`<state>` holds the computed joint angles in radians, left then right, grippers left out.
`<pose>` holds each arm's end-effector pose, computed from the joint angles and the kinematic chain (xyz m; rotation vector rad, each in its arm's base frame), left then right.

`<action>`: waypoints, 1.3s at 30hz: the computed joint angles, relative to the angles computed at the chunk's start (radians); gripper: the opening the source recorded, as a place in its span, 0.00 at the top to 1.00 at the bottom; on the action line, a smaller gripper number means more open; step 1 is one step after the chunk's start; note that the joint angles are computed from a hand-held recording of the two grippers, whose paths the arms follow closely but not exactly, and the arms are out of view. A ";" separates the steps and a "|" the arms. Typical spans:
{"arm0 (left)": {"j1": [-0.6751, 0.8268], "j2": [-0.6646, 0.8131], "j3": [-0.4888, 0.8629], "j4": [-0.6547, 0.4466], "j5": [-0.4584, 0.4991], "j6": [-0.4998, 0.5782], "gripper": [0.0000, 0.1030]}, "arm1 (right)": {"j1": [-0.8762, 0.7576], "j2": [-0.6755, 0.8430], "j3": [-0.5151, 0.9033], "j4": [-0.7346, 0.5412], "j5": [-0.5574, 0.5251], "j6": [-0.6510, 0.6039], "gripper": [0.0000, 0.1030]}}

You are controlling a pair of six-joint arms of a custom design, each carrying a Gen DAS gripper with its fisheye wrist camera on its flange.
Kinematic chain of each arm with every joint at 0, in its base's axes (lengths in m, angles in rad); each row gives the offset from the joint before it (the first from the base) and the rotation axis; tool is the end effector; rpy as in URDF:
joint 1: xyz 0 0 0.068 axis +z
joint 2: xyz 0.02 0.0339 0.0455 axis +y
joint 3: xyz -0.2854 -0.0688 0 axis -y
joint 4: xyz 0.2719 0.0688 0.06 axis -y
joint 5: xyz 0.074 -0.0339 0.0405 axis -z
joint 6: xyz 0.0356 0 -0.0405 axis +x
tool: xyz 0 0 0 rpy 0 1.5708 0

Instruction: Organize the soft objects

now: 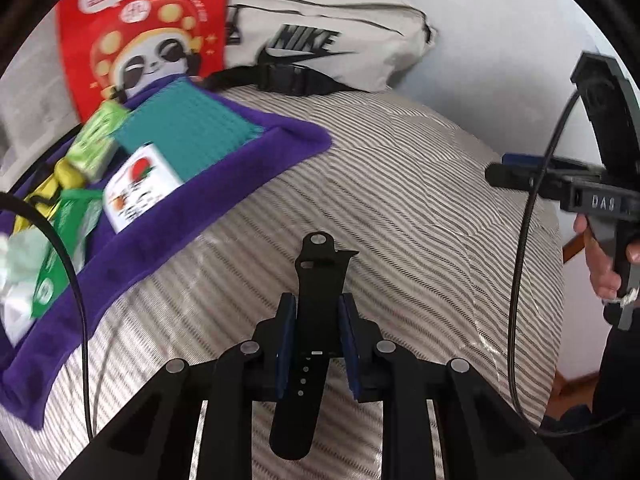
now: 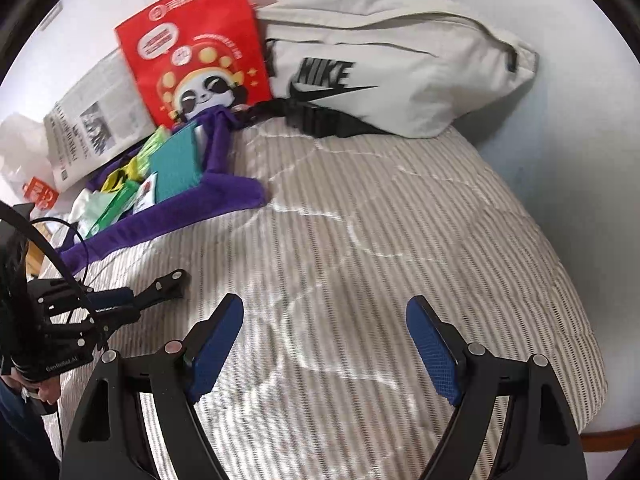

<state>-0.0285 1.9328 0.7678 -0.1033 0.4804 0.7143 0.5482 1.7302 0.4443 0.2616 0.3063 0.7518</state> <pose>0.3144 -0.0254 0.0535 1.0579 2.4426 -0.4773 0.2236 0.1239 0.0590 0.3652 2.5004 0.1180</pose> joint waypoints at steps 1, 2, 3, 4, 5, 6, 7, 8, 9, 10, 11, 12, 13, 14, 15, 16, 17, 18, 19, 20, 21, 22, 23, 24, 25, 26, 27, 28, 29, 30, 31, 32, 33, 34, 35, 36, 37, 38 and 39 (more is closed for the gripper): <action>0.014 -0.002 -0.002 -0.004 -0.004 0.005 0.79 | 0.010 0.009 0.014 -0.009 -0.001 -0.002 0.19; 0.028 -0.001 -0.005 -0.005 -0.010 0.010 0.79 | 0.021 0.017 0.030 -0.023 0.000 -0.003 0.19; 0.044 0.003 -0.007 -0.001 -0.013 0.016 0.79 | 0.034 0.023 0.042 -0.031 0.004 -0.006 0.19; 0.061 0.007 -0.009 -0.008 -0.015 0.027 0.79 | 0.044 0.025 0.047 -0.032 0.006 -0.008 0.19; 0.073 0.014 -0.009 -0.016 -0.021 0.037 0.79 | 0.053 0.030 0.056 -0.034 0.004 -0.012 0.19; 0.078 0.021 -0.009 -0.015 -0.027 0.042 0.79 | 0.058 0.035 0.063 -0.037 0.004 -0.014 0.19; 0.082 0.028 -0.012 -0.011 -0.034 0.047 0.79 | 0.064 0.041 0.072 -0.043 0.005 -0.013 0.19; 0.082 0.033 -0.010 -0.010 -0.037 0.048 0.79 | 0.069 0.047 0.081 -0.049 0.004 -0.012 0.19; 0.082 0.038 -0.008 -0.008 -0.037 0.046 0.79 | 0.073 0.051 0.085 -0.051 0.002 -0.012 0.19; 0.079 0.039 -0.005 0.000 -0.034 0.037 0.79 | 0.076 0.055 0.088 -0.051 0.000 -0.013 0.19; 0.073 0.042 0.001 0.004 -0.033 0.024 0.79 | 0.081 0.057 0.092 -0.055 0.000 -0.014 0.19; 0.066 0.047 0.012 0.000 -0.035 0.014 0.79 | 0.084 0.057 0.094 -0.058 0.001 -0.014 0.19; 0.053 0.056 0.026 0.002 -0.045 -0.004 0.78 | 0.088 0.057 0.095 -0.061 0.002 -0.014 0.19; 0.042 0.065 0.037 0.006 -0.056 -0.018 0.78 | 0.088 0.057 0.094 -0.060 0.001 -0.015 0.19; 0.035 0.070 0.044 0.008 -0.060 -0.025 0.76 | 0.088 0.056 0.092 -0.058 0.000 -0.016 0.19; 0.025 0.079 0.058 0.007 -0.061 -0.038 0.74 | 0.088 0.056 0.090 -0.057 -0.002 -0.014 0.19; 0.017 0.081 0.062 0.008 -0.065 -0.047 0.74 | 0.087 0.057 0.090 -0.060 -0.004 -0.012 0.19; 0.008 0.082 0.063 0.014 -0.071 -0.054 0.74 | 0.086 0.057 0.089 -0.061 -0.005 -0.011 0.19; 0.000 0.082 0.061 0.021 -0.079 -0.053 0.74 | 0.084 0.059 0.090 -0.061 -0.006 -0.011 0.19; -0.009 0.076 0.051 0.037 -0.090 -0.045 0.75 | 0.080 0.060 0.089 -0.059 -0.009 -0.013 0.19; -0.015 0.069 0.038 0.054 -0.098 -0.038 0.76 | 0.078 0.061 0.088 -0.059 -0.011 -0.011 0.19; -0.014 0.064 0.030 0.060 -0.100 -0.036 0.77 | 0.075 0.061 0.087 -0.058 -0.015 -0.011 0.19; -0.008 0.060 0.028 0.057 -0.097 -0.034 0.77 | 0.073 0.061 0.089 -0.059 -0.018 -0.011 0.19; 0.004 0.054 0.029 0.044 -0.088 -0.035 0.85 | 0.074 0.060 0.090 -0.060 -0.018 -0.011 0.19; 0.018 0.044 0.029 0.038 -0.082 -0.039 0.91 | 0.075 0.058 0.092 -0.062 -0.019 -0.012 0.19; 0.040 0.034 0.034 0.013 -0.065 -0.038 0.91 | 0.076 0.058 0.097 -0.066 -0.020 -0.016 0.19; 0.061 0.029 0.044 -0.018 -0.047 -0.027 0.91 | 0.078 0.057 0.101 -0.069 -0.019 -0.020 0.19; 0.082 0.025 0.050 -0.037 -0.034 -0.015 0.91 | 0.082 0.059 0.109 -0.074 -0.018 -0.025 0.19; 0.096 0.021 0.046 -0.032 -0.038 -0.015 0.91 | 0.085 0.061 0.116 -0.077 -0.019 -0.031 0.19; 0.108 0.028 0.054 -0.043 -0.042 -0.012 0.91 | 0.087 0.066 0.123 -0.077 -0.020 -0.038 0.19; 0.116 0.040 0.069 -0.071 -0.037 -0.003 0.91 | 0.090 0.071 0.131 -0.079 -0.021 -0.043 0.19; 0.122 0.044 0.073 -0.082 -0.030 -0.001 0.91 | 0.092 0.077 0.139 -0.082 -0.022 -0.047 0.19; 0.125 0.042 0.070 -0.084 -0.019 -0.001 0.91 | 0.096 0.079 0.144 -0.086 -0.023 -0.046 0.19; 0.127 0.040 0.068 -0.092 0.005 0.003 0.91 | 0.098 0.085 0.154 -0.090 -0.027 -0.049 0.19; 0.121 0.043 0.069 -0.095 0.016 -0.004 0.89 | 0.100 0.086 0.157 -0.090 -0.030 -0.053 0.19; 0.109 0.046 0.072 -0.099 0.022 -0.016 0.82 | 0.103 0.087 0.160 -0.095 -0.031 -0.056 0.19; 0.091 0.047 0.068 -0.095 0.012 -0.024 0.74 | 0.104 0.087 0.163 -0.099 -0.029 -0.058 0.19; 0.069 0.047 0.055 -0.071 -0.006 -0.032 0.73 | 0.108 0.083 0.163 -0.104 -0.023 -0.059 0.19; 0.047 0.046 0.038 -0.041 -0.034 -0.035 0.72 | 0.108 0.079 0.161 -0.105 -0.021 -0.060 0.19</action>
